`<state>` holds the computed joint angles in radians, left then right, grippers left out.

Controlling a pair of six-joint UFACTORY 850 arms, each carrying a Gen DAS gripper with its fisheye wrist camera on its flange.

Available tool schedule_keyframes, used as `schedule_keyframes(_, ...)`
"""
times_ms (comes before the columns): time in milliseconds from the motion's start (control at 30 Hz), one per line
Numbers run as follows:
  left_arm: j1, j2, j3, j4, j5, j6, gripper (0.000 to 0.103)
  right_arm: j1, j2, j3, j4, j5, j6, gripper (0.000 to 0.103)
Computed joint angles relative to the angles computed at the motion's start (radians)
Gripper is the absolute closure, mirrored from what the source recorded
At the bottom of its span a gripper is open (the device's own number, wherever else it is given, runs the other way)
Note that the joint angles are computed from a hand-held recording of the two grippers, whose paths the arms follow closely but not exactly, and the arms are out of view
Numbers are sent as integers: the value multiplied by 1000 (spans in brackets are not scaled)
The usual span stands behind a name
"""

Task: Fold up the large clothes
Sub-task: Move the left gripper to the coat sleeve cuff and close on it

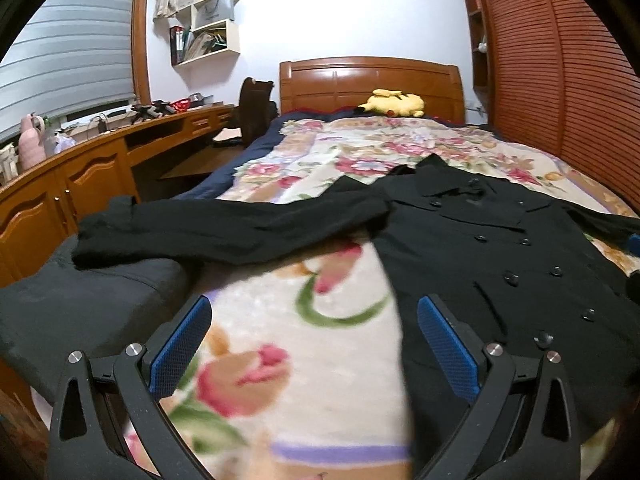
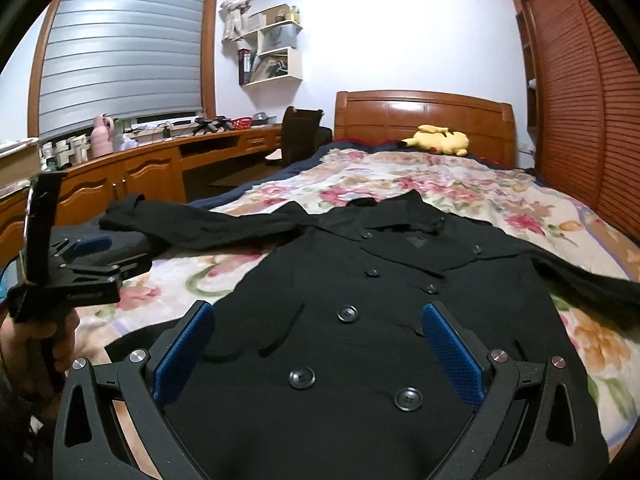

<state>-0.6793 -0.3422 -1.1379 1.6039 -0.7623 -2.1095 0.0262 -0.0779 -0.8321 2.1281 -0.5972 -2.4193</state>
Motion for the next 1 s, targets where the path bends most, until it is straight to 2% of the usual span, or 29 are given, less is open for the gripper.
schedule_keyframes(233, 46, 20, 2, 5, 9, 30, 0, -14, -5, -53, -110, -40, 100, 0)
schedule_keyframes(367, 72, 25, -3, -5, 17, 56, 0, 2, -37, -95, -133, -54, 135, 0)
schedule_keyframes(567, 134, 23, -30, -51, 101, 123, 0, 41, -117, -149, -125, -31, 147, 0)
schedule_keyframes(733, 209, 12, -66, -160, 204, 239, 0, 53, -168, -163, -114, 18, 95, 0)
schedule_keyframes(800, 230, 9, -74, -184, 221, 261, 0, 52, -178, -156, -91, 28, 60, 0)
schedule_keyframes(1000, 303, -16, -130, -415, 265, 486, 3, 58, -200, -155, -117, 58, 65, 0)
